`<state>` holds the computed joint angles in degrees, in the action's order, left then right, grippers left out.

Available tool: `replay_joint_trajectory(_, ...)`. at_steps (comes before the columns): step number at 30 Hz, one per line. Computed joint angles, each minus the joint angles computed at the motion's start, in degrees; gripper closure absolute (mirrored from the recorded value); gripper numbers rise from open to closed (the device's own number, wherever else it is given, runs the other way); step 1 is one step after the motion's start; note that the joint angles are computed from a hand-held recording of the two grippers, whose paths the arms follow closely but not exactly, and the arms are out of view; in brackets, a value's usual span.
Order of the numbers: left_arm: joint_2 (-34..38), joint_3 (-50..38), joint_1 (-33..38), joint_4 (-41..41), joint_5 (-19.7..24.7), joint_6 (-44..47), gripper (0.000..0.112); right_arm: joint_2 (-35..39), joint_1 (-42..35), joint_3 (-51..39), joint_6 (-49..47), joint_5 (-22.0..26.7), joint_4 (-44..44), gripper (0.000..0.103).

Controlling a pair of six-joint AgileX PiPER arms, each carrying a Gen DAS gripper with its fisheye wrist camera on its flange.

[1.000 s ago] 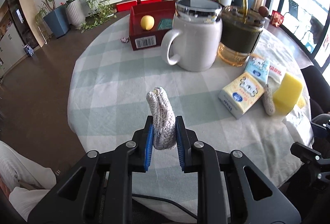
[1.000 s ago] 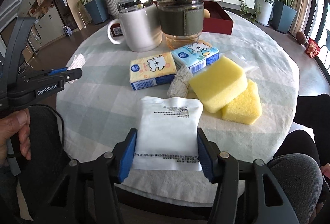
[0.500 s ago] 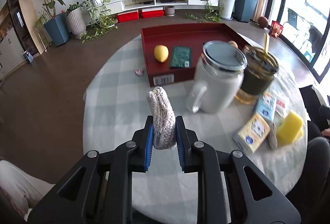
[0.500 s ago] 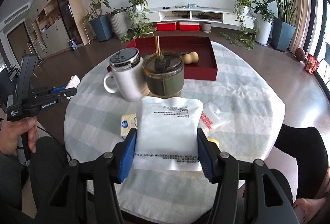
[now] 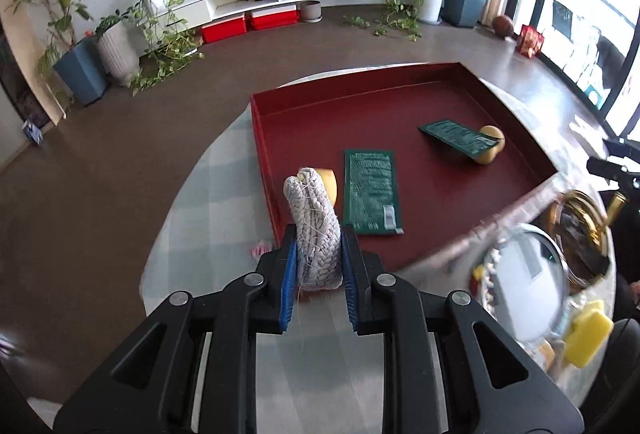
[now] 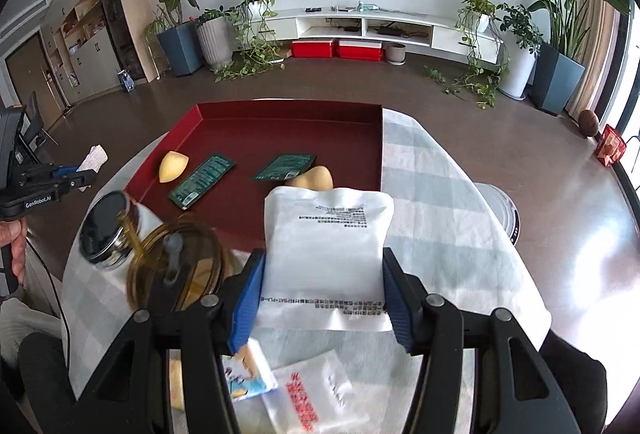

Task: Organize soft objects
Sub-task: 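Carry the knit pouch and white packet over the red tray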

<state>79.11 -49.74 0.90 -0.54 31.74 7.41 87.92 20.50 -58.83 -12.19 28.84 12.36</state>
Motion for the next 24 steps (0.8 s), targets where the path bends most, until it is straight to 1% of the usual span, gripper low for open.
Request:
replay_joint_trajectory(2,5.03,-3.61,-0.91,-0.06,-0.12,0.7,0.094,4.79,-0.32,-4.74,-2.98,1.06,1.78,0.045)
replay_joint_trajectory(4,8.44,-5.69,-3.1,4.77,-0.96,-1.9,0.094,9.13,0.28,-9.04,-4.1,1.91,1.0,0.045)
replay_joint_trajectory(5,10.49,-7.05,-3.51,5.05,-0.93,-1.31,0.094,11.04,0.5,-10.84,-5.36,2.13,1.38,0.045)
replay_joint_trajectory(7,14.09,-10.13,-3.21,1.04,-0.13,3.21,0.093,14.88,0.63,-14.66,-7.23,3.31,2.2,0.045)
replay_joint_trajectory(9,16.92,-12.02,-3.76,2.14,-0.56,3.2,0.093,18.02,0.48,-17.96,-9.84,4.37,3.88,0.045)
replay_joint_trajectory(11,19.81,-14.1,-3.34,0.15,-0.06,5.45,0.093,20.52,0.42,-20.72,-10.7,5.06,4.22,0.045)
replay_joint_trajectory(13,21.32,-14.94,-3.73,-0.46,-0.15,5.92,0.093,22.3,0.41,-22.65,-11.85,5.59,4.9,0.045)
replay_joint_trajectory(15,22.55,-15.08,-3.97,-2.74,-0.59,8.82,0.093,24.06,0.35,-24.63,-12.05,6.04,4.6,0.045)
replay_joint_trajectory(16,22.91,-14.79,-4.07,-2.65,-0.89,9.18,0.093,24.85,0.25,-25.41,-12.5,6.39,4.87,0.045)
replay_joint_trajectory(21,25.98,-15.61,-5.66,0.49,-1.21,5.59,0.092,27.61,0.98,-27.69,-11.0,6.86,2.46,0.044)
replay_joint_trajectory(24,27.22,-16.36,-5.6,-0.25,-0.82,5.4,0.091,28.72,1.44,-28.22,-10.01,6.77,1.72,0.043)
